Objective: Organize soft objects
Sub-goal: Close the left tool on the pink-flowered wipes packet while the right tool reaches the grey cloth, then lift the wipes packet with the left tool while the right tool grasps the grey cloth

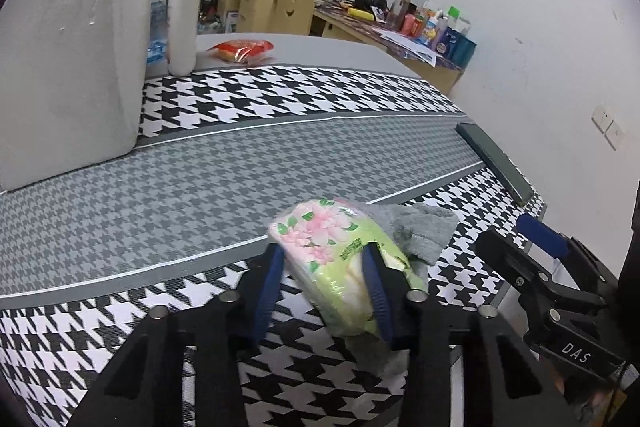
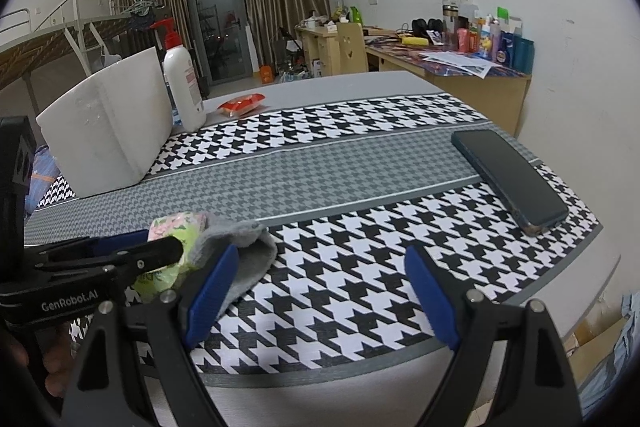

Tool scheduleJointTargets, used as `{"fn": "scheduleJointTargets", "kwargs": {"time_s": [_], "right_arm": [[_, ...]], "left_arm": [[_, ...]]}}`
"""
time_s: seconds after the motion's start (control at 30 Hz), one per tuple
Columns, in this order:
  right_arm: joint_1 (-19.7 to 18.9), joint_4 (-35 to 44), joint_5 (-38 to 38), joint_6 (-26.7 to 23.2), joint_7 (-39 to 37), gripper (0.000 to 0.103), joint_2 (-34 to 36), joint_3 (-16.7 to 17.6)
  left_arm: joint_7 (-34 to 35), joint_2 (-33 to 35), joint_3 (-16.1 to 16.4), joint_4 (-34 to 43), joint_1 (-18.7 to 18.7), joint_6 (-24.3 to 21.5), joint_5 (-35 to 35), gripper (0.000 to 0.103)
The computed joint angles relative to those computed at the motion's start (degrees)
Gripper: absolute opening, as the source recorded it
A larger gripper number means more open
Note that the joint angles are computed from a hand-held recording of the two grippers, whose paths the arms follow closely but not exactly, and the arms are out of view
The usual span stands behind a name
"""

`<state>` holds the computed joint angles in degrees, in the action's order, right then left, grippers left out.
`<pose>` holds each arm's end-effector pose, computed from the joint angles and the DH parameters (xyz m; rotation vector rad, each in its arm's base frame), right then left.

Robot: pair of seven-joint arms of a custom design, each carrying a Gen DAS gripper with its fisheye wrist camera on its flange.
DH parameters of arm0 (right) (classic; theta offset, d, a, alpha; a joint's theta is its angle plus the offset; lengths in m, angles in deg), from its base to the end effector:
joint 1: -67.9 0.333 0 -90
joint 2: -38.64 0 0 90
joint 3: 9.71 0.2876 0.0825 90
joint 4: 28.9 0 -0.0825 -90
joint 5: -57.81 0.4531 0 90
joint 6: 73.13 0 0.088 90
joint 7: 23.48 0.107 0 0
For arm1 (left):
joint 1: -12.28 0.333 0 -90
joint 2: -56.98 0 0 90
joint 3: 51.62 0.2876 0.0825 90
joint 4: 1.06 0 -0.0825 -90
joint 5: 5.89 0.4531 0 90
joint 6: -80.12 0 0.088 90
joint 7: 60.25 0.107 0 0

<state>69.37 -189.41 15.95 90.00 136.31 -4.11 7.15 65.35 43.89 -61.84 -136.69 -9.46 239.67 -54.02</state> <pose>0.4126 0.1581 0.4192 -1.4419 1.8818 -0.8632 0.4996 -0.2728 0.4118 -1.4506 2.4111 -1.1411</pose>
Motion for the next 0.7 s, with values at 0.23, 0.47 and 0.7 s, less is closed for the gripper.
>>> {"fn": "scheduleJointTargets", "kwargs": {"time_s": [0.23,0.47,0.7], "right_arm": [[0.18,0.86,0.28,0.03,0.05,0.088,1.02,0.16],[0.48,1.62,0.02,0.71,-0.09,0.088,2.06,0.19],[1.39,2.93,0.18,2.65,-1.78,0.088,4.34,-0.11]], "left_arm": [[0.17,-1.37,1.23,-0.73,0.45,-2.18,-0.27,0.035],[1.57,-3.67,1.95,-2.61,0.72,-0.41,-1.46,0.032],[-1.98,-4.83,1.48,-4.05,1.98,2.04,3.67,0.054]]}}
